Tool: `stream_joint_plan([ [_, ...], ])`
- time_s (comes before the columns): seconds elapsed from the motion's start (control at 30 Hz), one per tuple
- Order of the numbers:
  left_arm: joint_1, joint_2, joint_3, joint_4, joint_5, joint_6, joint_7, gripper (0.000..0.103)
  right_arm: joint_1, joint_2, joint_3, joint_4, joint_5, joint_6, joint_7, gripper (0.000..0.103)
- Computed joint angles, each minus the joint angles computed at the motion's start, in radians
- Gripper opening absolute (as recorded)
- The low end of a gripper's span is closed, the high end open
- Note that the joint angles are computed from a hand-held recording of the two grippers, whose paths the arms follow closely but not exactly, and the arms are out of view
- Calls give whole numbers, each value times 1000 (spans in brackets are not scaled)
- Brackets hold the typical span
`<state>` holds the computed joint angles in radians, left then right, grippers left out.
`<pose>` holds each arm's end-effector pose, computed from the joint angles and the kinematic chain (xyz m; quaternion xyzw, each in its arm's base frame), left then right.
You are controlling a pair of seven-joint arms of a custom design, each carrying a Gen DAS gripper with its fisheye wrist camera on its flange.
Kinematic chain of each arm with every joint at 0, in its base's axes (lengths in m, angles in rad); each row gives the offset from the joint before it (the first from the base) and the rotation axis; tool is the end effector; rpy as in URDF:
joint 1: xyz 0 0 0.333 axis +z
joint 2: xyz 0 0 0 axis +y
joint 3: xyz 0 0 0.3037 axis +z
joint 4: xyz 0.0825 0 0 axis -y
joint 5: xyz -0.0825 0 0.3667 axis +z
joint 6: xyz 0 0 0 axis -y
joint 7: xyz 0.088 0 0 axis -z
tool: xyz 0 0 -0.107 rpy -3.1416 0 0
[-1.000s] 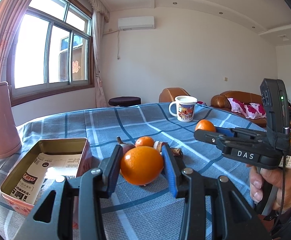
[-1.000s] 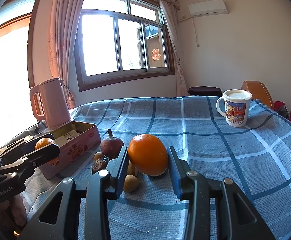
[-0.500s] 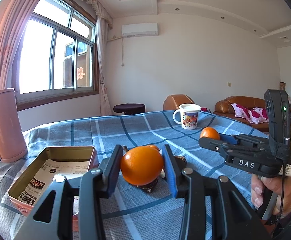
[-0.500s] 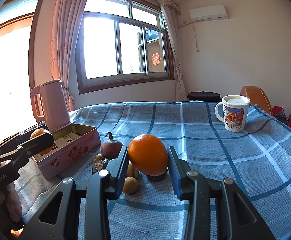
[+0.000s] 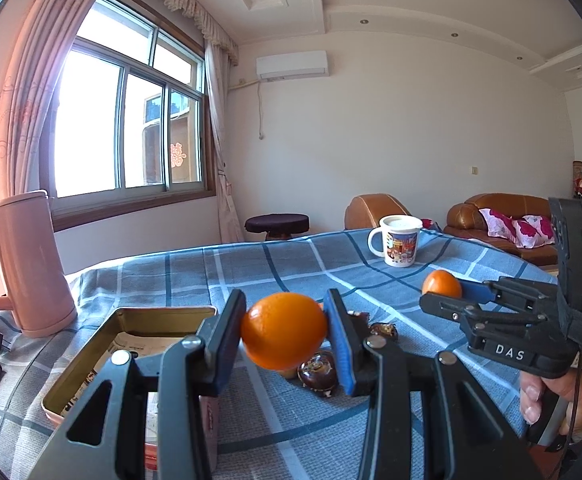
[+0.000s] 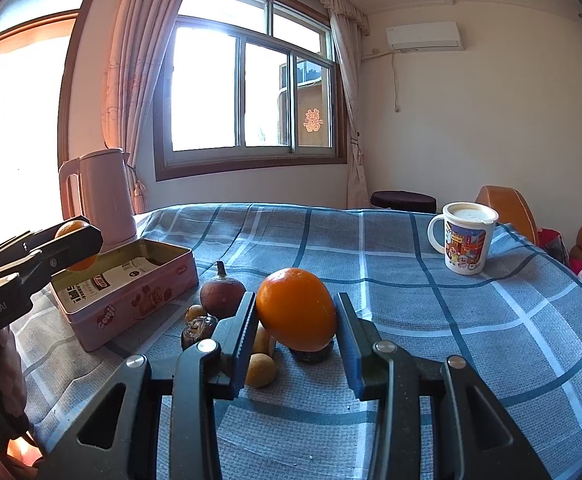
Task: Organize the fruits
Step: 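Lift the orange in the left tool while the right tool lifts its orange, then carry the left tool's orange over the tin box while the right tool carries its orange there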
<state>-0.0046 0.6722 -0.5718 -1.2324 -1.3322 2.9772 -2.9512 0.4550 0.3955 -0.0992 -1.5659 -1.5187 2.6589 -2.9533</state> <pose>0.7100 -0.2219 0.4809 -0.3063 0.7159 -0.5671 0.2683 0.6325 0.2763 0.4679 -0.5250 0.6281 -0.4370 0.3727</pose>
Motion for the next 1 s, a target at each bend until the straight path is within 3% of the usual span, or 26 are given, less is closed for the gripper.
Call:
stream_joint_plan([
  [0.27,-46,34,67,44,190,12,-218,42,-2,32,-1,55,52,41,-74,40],
  [0.57,-49,76,82,83,389,16,-417,42,21,105,-28,159,165,76,-204,40],
  [1.0,-51,144,113,168,634,-3,-669,42,61,261,-80,371,429,112,-498,40],
])
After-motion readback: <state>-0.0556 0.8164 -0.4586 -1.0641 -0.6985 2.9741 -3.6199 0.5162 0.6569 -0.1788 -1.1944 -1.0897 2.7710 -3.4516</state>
